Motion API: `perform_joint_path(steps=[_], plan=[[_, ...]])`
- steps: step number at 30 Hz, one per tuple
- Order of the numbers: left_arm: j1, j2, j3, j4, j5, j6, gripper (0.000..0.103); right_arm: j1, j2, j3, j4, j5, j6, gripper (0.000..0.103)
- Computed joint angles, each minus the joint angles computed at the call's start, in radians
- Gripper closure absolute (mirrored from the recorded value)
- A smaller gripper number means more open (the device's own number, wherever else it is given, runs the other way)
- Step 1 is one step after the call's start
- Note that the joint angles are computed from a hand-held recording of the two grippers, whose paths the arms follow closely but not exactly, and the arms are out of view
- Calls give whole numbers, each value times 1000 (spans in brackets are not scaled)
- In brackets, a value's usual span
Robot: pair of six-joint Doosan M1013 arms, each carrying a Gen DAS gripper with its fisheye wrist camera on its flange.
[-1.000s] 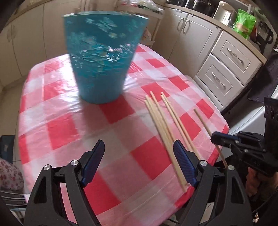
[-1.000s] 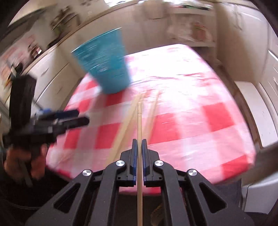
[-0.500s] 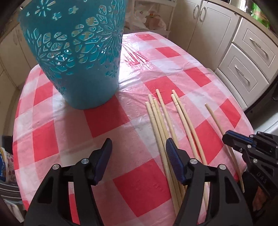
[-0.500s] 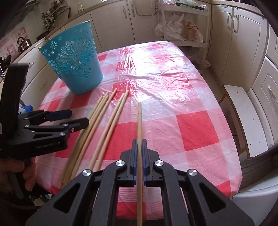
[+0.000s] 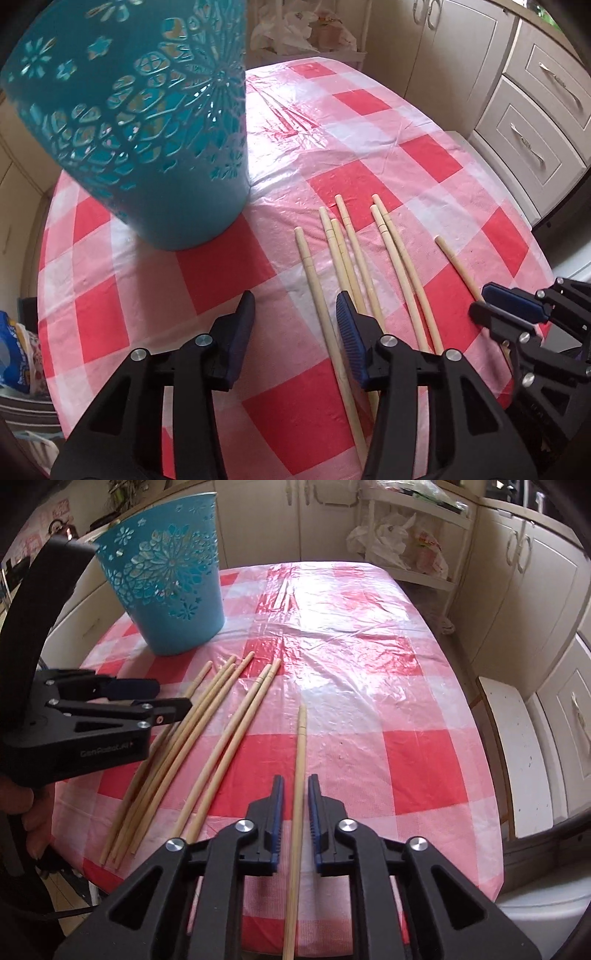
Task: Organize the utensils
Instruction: 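Close the left gripper on a stick from the pile while the right gripper holds its stick, then lift both sticks over the teal basket and open both grippers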
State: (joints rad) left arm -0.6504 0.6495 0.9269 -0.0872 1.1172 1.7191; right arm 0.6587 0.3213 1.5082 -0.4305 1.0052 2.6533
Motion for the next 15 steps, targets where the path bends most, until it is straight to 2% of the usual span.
perform_joint_path(steps=[2, 4, 5, 6, 7, 9, 12, 13, 15], plan=[[2, 21, -40, -9, 40, 4, 67, -9, 10, -13, 14, 9, -50, 55], [8, 35, -67, -24, 70, 16, 74, -26, 10, -14, 47, -9, -95, 56], [8, 40, -75, -23, 75, 20, 81, -32, 9, -14, 58, -16, -116, 68], [9, 42, -78, -25, 76, 30, 87, -38, 6, -13, 73, -24, -128, 85], [10, 43, -79, -35, 77, 44, 90, -44, 6, -13, 85, -24, -140, 95], [13, 42, -78, -64, 88, 96, 98, -47, 1, -8, 91, -32, -140, 97], [34, 34, -64, -163, 104, 140, 99, -44, -26, 28, 89, -92, -55, 97], [39, 21, -43, -183, 86, 146, 99, -40, -45, 53, 71, -134, 12, 97], [62, -39, 47, -291, -7, 218, 99, -30, -73, 90, 14, -195, 145, 97]])
